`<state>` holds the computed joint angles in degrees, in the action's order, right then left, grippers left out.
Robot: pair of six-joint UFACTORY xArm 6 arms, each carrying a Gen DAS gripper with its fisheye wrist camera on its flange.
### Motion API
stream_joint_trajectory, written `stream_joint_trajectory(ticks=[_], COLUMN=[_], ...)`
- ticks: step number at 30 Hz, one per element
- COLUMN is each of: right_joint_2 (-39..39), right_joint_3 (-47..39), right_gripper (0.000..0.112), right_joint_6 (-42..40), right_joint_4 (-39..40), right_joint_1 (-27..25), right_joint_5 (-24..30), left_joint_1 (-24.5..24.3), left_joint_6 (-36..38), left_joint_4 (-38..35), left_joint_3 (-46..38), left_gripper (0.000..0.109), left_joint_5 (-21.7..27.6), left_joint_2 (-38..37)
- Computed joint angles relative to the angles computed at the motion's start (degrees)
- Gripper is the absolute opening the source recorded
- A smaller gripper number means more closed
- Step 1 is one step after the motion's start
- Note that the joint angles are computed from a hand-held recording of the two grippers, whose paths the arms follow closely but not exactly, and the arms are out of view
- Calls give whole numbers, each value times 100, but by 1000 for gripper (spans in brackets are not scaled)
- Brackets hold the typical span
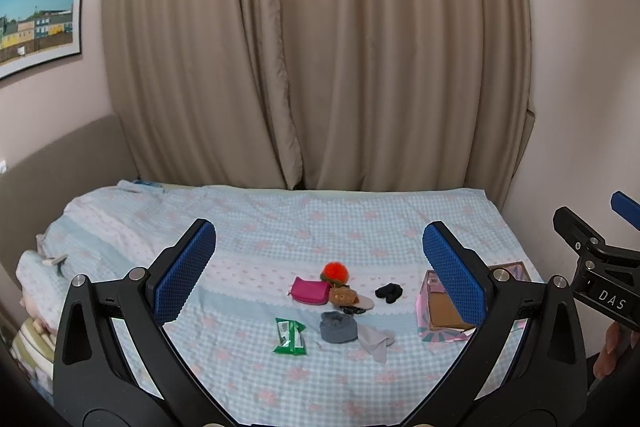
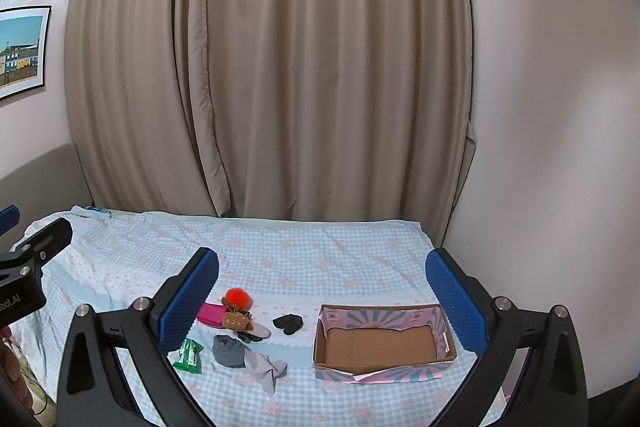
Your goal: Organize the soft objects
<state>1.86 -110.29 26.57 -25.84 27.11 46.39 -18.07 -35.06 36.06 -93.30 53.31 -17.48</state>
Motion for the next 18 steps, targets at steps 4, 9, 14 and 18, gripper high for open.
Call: stream_joint_trajectory(ticks=[4,9,14,18], right_joint_2=[-33,-55,-3,2], right_joint_3=[68,115,37,34], right_gripper=[103,103,103,103], right_joint_6=[54,30,20,26], right_joint_4=[-16,43,32,17], right_joint_1=[-2,-46,-46,-40], right_joint_5=[-33,-41,-9,-14], left_joint_1=[29,54,61,50], left_joint_6=[65,97,84,70], left_joint_4=[-67,-116,-121,-103], left_joint_3=[-97,-187,-176,-177], left_gripper=[103,103,103,103], left_joint_5=[9,14,-3,-10], left_joint_2=[83,174,178,193])
